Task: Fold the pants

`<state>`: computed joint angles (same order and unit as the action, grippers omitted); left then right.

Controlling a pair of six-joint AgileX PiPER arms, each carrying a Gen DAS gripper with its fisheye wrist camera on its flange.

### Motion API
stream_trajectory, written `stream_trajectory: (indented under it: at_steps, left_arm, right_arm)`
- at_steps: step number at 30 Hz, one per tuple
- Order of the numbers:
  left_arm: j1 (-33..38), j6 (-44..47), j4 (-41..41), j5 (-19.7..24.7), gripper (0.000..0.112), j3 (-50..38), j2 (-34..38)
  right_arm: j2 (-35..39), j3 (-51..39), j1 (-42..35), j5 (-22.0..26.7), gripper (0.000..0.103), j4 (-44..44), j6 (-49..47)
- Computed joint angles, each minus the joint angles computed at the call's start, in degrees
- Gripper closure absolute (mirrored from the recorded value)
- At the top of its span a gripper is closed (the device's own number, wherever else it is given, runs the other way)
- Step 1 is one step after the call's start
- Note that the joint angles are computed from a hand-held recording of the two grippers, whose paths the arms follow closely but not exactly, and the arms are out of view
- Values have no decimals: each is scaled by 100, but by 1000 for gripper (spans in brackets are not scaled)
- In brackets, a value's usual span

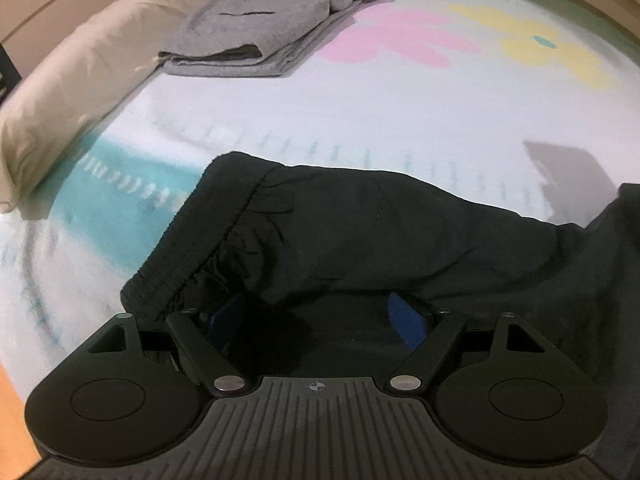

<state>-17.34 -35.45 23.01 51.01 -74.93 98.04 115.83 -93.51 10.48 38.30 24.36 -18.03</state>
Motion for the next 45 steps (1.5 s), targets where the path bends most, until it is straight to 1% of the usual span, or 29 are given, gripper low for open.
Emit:
stream_trajectory:
  at_steps: [2, 4, 5, 7, 9, 10, 12, 14, 15, 17, 18, 19, 20, 21, 22, 23, 24, 25, 27, 30, 31, 33, 35, 37, 38, 39, 41, 43, 45]
  left_arm:
    - [-53, -91, 22, 23, 35, -14, -41]
    - [-45, -190, 52, -170, 35, 125, -264]
    - [-41, -282, 162, -397, 35, 288, -429]
    - [-104, -440, 370, -752, 35, 417, -585]
    - [-24, 85, -84, -1206, 35, 446, -564]
    - [41, 457, -411, -1310, 35, 360, -433]
    - [-22, 514, -418, -1104, 36, 145, -88]
    - [-144, -266, 380, -606, 42, 2, 199]
    - [-114, -532, 612, -467, 43, -11, 269]
    - [136, -763, 620, -507, 45, 72, 221]
    - [228, -703, 499, -505, 48, 68, 177]
    - [193, -769, 606, -417, 49, 37, 185]
    - [115, -885, 754, -340, 50, 13, 215]
    - [33, -1033, 873, -260, 50, -31, 251]
    - [-9, -1052, 870, -196, 50, -79, 247]
    - [-33, -982, 772, -164, 50, -131, 191]
    - [-75, -1005, 692, -298, 50, -59, 19]
    - [11, -937, 593, -636, 50, 78, -111]
    - [-14, -545, 110, -1025, 50, 283, -458]
    - [81, 1078, -1586, -1690, 50, 597, -802]
    - [104, 1651, -2154, -1753, 50, 639, -818]
    - [70, 2608, -2899, -1647, 50, 632, -739]
    - [-48, 2837, -2903, -1499, 50, 605, -607]
    - [-63, 3407, -3224, -1327, 50, 532, -414]
    - [-107, 3499, -3227, -1287, 50, 503, -305]
    - [-185, 3379, -3036, -1313, 49, 506, -202]
    - [-425, 3031, -2478, -1538, 45, 571, -100]
    - [-542, 2825, -2142, -1582, 44, 513, -37]
    - [-592, 2707, -2051, -1475, 44, 462, -67]
  right_arm:
    - [-120, 238, 153, -450, 97, -891, 713]
    - [-334, 481, 71, -660, 93, -864, 871]
    - [-537, 734, -7, -860, 92, -508, 641]
    - [-984, 1292, -138, -1137, 89, 603, -391]
    - [-1383, 1694, -270, -878, 87, 1749, -1443]
    - [-1545, 1919, -326, -718, 87, 2322, -1995]
    - [-1729, 2194, -318, -334, 87, 2797, -2657]
    - [-1735, 2202, -125, -125, 88, 2356, -2566]
    - [-1707, 2247, 103, -280, 89, 1792, -2298]
    - [-1551, 2434, 422, -885, 91, 646, -1562]
    - [-1428, 2517, 480, -1142, 100, 74, -1001]
    - [-1385, 2688, 489, -1509, 103, -499, -429]
    - [-1463, 2798, 449, -1746, 103, -863, 144]
    - [-1451, 2769, 391, -1753, 103, -1069, 624]
    - [-1483, 2731, 312, -1688, 102, -1093, 875]
    - [-1585, 2773, 288, -1694, 86, -1266, 1146]
    - [-1746, 2880, 277, -1761, 81, -1318, 1187]
    - [-1908, 2991, 262, -1816, 81, -1208, 1032]
    - [-2231, 3165, 184, -1708, 81, -528, 304]
    - [-2701, 3536, 145, -1501, 81, 301, -448]
    - [-2697, 3538, 235, -1477, 81, 368, -468]
    - [-2775, 3702, 426, -1515, 81, 224, -366]
    - [-2479, 3487, 809, -1708, 81, -536, 370]
    - [-2330, 3370, 875, -1832, 81, -646, 410]
    - [-2197, 3208, 829, -1837, 71, -356, 160]
    - [-2058, 3055, 757, -1822, 45, 20, -165]
    - [-1663, 2623, 696, -1833, 21, 413, -430]
    - [-1389, 2292, 675, -1826, 23, 364, -570]
    - [-1026, 1762, 681, -1562, 23, -269, -196]
